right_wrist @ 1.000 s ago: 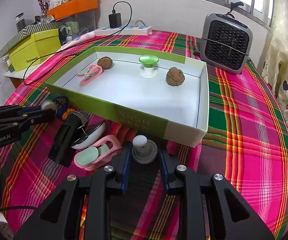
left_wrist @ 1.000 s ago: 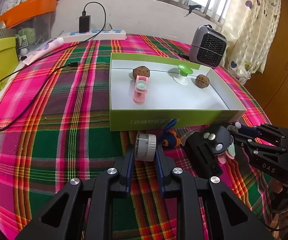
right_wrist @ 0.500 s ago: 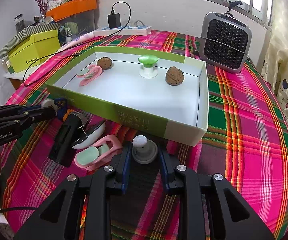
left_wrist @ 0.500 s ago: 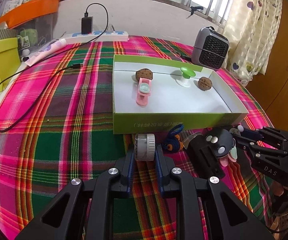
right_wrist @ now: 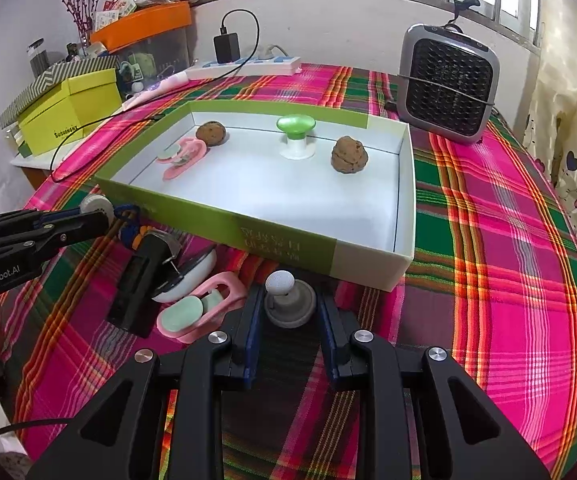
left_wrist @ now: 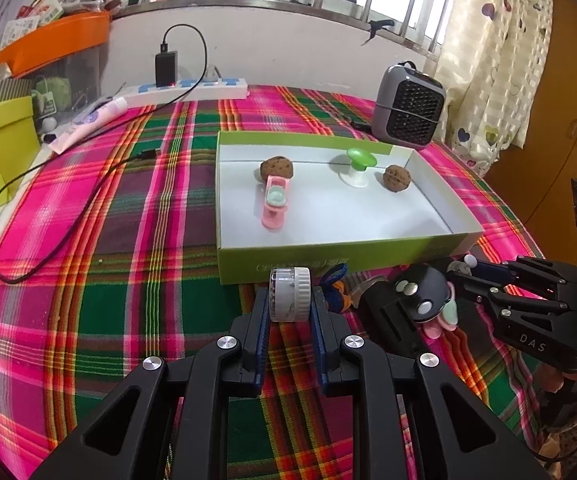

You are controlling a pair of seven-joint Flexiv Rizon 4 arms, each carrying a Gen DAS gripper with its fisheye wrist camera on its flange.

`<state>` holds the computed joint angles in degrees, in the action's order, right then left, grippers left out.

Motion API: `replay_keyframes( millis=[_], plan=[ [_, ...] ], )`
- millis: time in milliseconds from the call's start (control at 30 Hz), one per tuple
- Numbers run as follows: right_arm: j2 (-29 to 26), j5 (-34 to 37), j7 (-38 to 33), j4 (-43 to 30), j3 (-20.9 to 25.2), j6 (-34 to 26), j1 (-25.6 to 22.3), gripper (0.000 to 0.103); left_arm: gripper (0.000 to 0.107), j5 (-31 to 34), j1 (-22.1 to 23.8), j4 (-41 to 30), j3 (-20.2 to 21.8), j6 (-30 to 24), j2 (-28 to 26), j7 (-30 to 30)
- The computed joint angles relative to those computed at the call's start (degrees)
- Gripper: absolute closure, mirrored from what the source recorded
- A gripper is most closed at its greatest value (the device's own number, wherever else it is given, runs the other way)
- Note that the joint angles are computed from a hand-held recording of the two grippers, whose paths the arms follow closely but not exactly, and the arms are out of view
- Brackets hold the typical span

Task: Organize objects
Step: 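Close the left tool on the white roll while the right tool grasps the white knob, then carry the white roll and white knob into the box and open both tools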

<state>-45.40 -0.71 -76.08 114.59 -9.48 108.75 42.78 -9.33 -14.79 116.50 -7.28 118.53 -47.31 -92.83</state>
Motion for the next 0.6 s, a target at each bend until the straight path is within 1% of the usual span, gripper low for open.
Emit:
replay_keyframes(
  millis=[133, 267, 300, 500, 600],
  plan=[
    [0.4, 0.4, -0.2, 0.4, -0.3, 0.4, 0.4, 0.077, 0.09, 0.5, 0.3, -0.1, -0.4, -0.1, 0.5, 0.0],
    [1.0, 0.4, -0.2, 0.6, 0.6, 0.6, -0.5, 0.077, 0.09, 0.8, 0.2, -0.5, -0.2, -0.2, 1.0, 0.5],
    [1.1, 0.7, -0.3, 0.8, 0.3, 0.9, -0.2, 0.077, 0.09, 0.9, 0.3, -0.6, -0.4, -0.3, 1.0, 0.6],
    [2.1, 1.2, -0.7, 0.7, 0.3, 1.5, -0.6, 0.077, 0.09, 1.5, 0.4, -2.4, -0.7, -1.4, 1.3, 1.9],
    [2.1, 1.4, -0.7, -0.3, -0.2, 0.9, -0.4, 0.077, 0.09, 2.3, 1.4, -3.8, -1.7, -2.5, 1.0, 2.5]
  ],
)
